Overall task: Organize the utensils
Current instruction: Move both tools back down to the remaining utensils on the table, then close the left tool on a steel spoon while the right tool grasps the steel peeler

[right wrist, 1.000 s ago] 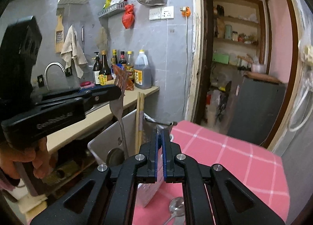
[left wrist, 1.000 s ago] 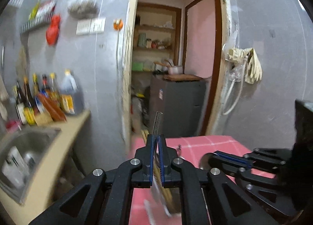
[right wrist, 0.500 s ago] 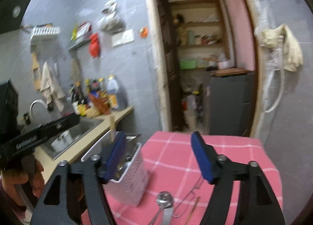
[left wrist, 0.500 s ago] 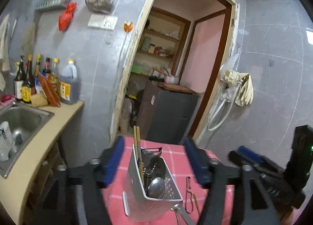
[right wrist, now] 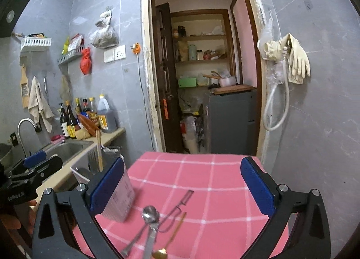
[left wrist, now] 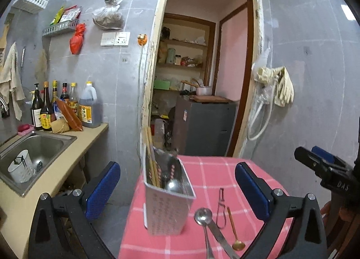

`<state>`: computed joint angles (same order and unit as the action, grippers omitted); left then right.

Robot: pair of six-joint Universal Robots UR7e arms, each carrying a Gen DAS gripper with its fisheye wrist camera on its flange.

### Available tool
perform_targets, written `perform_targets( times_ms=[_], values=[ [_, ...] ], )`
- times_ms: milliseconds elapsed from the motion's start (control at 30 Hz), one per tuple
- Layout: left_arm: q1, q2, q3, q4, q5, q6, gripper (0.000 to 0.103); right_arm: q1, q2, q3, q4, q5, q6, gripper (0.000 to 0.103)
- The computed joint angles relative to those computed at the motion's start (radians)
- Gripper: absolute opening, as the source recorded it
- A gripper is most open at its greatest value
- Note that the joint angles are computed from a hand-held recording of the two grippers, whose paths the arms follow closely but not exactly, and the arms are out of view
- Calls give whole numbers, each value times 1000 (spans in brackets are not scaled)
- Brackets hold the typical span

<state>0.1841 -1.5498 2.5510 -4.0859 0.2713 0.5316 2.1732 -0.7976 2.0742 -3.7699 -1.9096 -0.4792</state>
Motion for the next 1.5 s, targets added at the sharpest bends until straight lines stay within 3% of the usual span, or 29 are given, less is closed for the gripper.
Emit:
perform_targets(
  times_ms=[133,433,733,900,1100,1267,1500],
  values=[
    [13,84,-42,-246,18,180,103,-34,-24,32,40,7,1,102],
    [86,197,-122,-620,51,475,103,-122,-35,54,159,36,-16,102],
    [212,228,-252,-939,102,868,103,-206,3,-6,356,57,8,102],
    [313,235,-343,-1086,169,1101,99,-234,41,-72,487,77,16,101],
    [411,280,-417,-1143,247,1241,71,-245,104,-170,644,89,20,77],
    [458,301,-443,-1166,265,1271,60,-236,174,-261,745,77,52,65],
    [488,341,-475,-1166,283,1290,44,-210,263,-386,840,43,74,39]
  ],
)
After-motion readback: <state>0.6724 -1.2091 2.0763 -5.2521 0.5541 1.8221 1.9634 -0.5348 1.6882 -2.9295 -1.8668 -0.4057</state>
